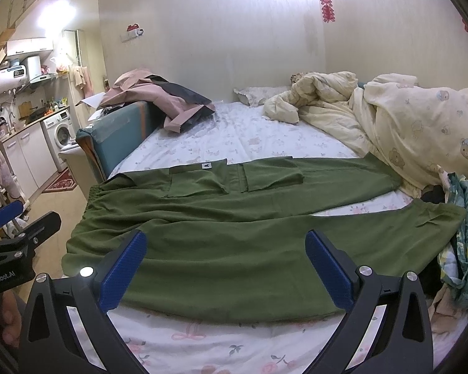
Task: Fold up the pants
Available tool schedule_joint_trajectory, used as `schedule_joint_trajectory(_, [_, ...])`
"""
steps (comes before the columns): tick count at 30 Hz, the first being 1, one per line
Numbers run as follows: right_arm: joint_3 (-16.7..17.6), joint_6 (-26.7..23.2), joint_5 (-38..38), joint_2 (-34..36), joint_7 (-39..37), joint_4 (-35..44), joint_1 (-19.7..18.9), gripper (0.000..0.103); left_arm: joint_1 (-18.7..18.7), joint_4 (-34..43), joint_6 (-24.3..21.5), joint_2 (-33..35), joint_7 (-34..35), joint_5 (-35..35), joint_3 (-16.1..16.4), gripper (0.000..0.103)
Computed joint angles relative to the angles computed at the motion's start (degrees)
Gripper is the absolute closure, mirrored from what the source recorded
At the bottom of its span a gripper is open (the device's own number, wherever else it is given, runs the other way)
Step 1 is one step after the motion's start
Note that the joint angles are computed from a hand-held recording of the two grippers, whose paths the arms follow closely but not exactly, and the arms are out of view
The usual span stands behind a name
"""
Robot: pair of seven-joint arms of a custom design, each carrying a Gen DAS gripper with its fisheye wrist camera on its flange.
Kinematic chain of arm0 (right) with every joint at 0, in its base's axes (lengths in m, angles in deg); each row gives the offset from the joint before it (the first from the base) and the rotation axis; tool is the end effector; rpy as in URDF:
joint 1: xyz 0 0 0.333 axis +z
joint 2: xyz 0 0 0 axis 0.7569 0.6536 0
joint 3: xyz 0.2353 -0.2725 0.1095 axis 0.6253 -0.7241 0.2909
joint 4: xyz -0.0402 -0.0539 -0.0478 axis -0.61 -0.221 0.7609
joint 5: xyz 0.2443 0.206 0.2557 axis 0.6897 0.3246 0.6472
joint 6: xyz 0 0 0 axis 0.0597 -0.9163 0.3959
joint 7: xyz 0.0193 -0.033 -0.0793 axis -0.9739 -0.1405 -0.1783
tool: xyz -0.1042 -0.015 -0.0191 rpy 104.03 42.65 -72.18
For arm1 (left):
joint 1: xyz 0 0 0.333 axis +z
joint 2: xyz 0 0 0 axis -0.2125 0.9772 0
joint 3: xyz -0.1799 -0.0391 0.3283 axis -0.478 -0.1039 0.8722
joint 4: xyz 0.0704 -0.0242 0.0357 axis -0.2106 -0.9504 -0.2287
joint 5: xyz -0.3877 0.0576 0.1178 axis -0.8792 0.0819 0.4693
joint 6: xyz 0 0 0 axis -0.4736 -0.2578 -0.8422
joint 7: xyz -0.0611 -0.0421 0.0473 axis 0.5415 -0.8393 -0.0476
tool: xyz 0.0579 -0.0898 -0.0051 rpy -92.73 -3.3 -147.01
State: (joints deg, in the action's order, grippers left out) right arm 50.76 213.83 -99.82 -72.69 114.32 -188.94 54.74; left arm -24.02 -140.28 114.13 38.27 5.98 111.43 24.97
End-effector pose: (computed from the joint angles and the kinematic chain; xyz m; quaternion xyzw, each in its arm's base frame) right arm 0.5918 0.0916 0.5695 -0.5863 0.6477 -0.3021 0.3813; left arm 0.6312 -0.2187 0.5874 -0.5677 0.6559 -0.3579 0.3455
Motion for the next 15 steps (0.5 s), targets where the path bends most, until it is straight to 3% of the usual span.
schedule_joint_trajectory(6, [-0.2, 0.2, -2.7, -0.1, 2.6, 0.0, -0.2, 0.000, -0.1, -0.2, 0.2, -0.2, -2.5, 2.5, 0.4, 0.000])
schedule_joint_trajectory(10, [0.2, 0.0, 2.1, -0.2, -1.7, -0.5, -0.1, 0.000, 0.4, 0.0, -0.4, 0.0, -1.0, 0.4, -0.2, 0.000])
schedule_joint_trajectory(15, [0.2, 0.0, 2.9, -0.2, -2.5, -0.5, -0.1, 0.000, 0.3, -0.1, -0.5, 0.1, 0.2, -0.4, -0.2, 0.000])
